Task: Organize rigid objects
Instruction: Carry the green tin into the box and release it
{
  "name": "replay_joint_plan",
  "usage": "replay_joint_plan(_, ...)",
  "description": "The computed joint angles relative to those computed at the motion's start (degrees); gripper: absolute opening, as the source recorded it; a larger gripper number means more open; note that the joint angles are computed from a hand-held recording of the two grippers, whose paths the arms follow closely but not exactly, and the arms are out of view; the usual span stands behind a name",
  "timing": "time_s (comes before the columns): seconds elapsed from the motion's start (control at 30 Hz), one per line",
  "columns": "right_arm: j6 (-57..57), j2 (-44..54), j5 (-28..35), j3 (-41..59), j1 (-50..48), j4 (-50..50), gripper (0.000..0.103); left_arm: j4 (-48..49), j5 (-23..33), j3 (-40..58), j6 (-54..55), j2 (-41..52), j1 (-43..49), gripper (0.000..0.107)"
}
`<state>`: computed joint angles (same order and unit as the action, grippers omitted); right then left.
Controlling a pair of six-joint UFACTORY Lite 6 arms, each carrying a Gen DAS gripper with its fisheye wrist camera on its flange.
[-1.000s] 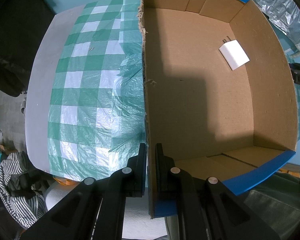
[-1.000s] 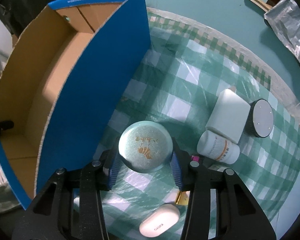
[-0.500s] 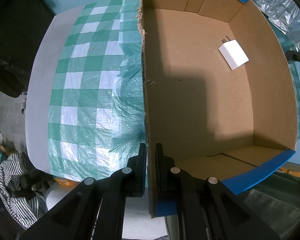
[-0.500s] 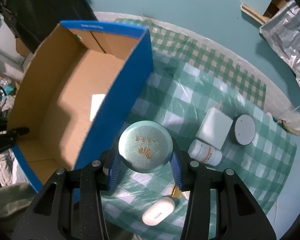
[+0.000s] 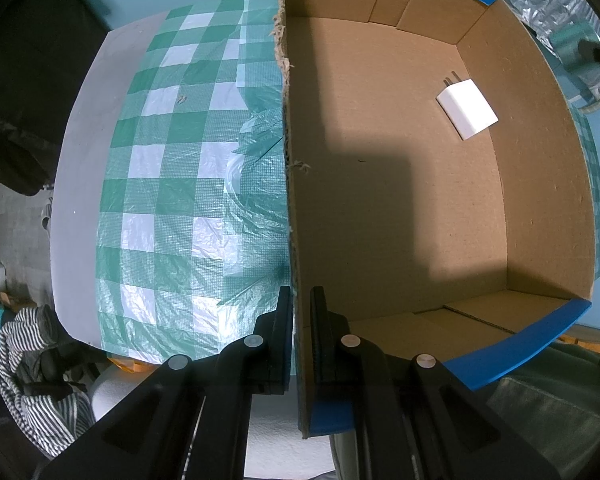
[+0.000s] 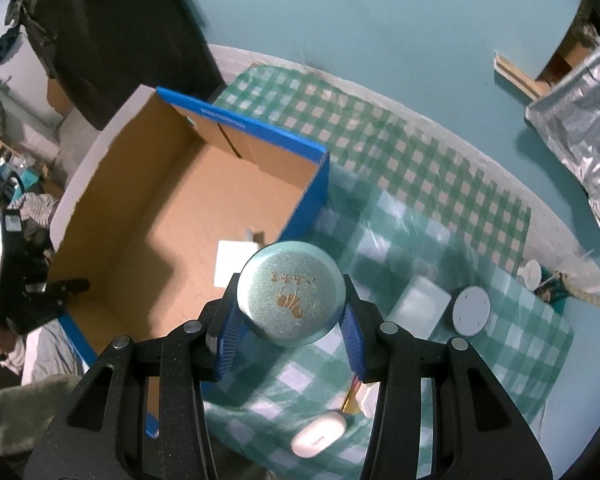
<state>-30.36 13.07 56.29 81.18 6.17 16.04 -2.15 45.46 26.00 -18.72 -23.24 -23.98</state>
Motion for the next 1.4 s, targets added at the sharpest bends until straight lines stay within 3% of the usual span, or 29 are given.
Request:
replay_joint_plan(0.8, 7.1, 23.9, 2.1, 24.2, 10.0, -3.4, 0.045, -0.1, 0.0, 0.8, -0.4, 1.0, -0.8, 0.008)
replay_joint_plan(1.4, 11.1, 29.3, 2.1, 27.6, 11.6, -6.9, 0.045, 0.1, 0.4, 0.7, -0.7, 0.6, -0.9, 0.008)
